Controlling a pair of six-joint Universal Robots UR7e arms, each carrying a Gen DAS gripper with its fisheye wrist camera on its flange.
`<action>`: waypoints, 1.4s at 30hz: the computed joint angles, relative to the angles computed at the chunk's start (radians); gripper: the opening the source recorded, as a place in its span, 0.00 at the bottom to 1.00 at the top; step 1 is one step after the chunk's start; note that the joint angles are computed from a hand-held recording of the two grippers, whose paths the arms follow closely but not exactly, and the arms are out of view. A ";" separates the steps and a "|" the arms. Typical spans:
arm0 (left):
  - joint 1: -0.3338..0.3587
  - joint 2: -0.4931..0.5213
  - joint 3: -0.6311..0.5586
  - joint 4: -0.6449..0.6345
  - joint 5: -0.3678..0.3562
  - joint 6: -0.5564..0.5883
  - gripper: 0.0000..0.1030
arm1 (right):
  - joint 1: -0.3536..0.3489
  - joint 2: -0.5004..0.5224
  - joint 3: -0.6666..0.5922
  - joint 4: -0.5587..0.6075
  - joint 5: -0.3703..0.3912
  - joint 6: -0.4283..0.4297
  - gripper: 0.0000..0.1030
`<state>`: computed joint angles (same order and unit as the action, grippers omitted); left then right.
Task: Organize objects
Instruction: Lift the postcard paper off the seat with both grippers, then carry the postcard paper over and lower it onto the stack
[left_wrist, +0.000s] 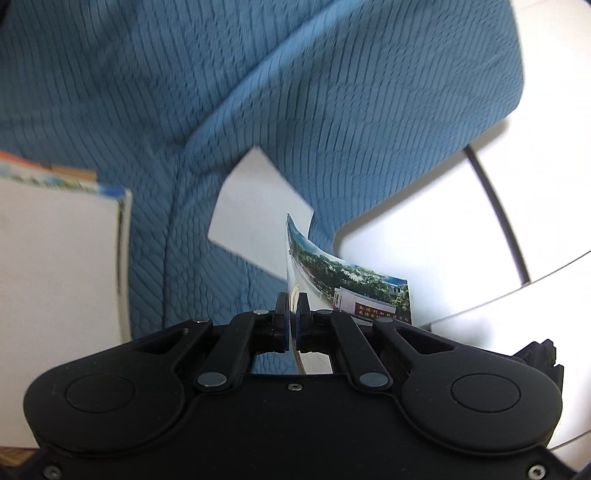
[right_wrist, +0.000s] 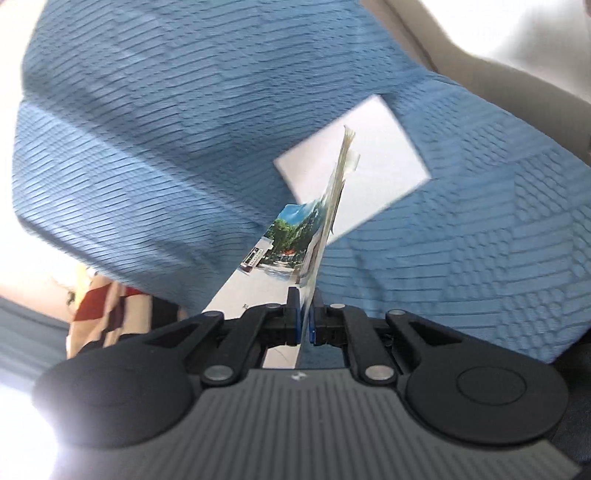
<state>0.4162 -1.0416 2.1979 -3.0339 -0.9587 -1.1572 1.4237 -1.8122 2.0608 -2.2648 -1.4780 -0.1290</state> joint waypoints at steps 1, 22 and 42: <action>-0.013 -0.023 0.004 0.019 0.022 -0.011 0.02 | 0.014 0.004 -0.010 0.014 0.009 0.002 0.08; -0.209 -0.439 0.005 0.620 0.273 -0.260 0.03 | 0.288 0.111 -0.133 0.142 0.091 0.108 0.10; -0.327 -0.656 0.229 1.032 0.240 -0.695 0.05 | 0.385 0.205 0.074 -0.048 -0.097 -0.055 0.10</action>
<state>0.0891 -1.6975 2.4272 -2.0020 -0.7184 -1.8519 1.8084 -1.6069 2.1347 -2.3126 -1.5745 -0.1838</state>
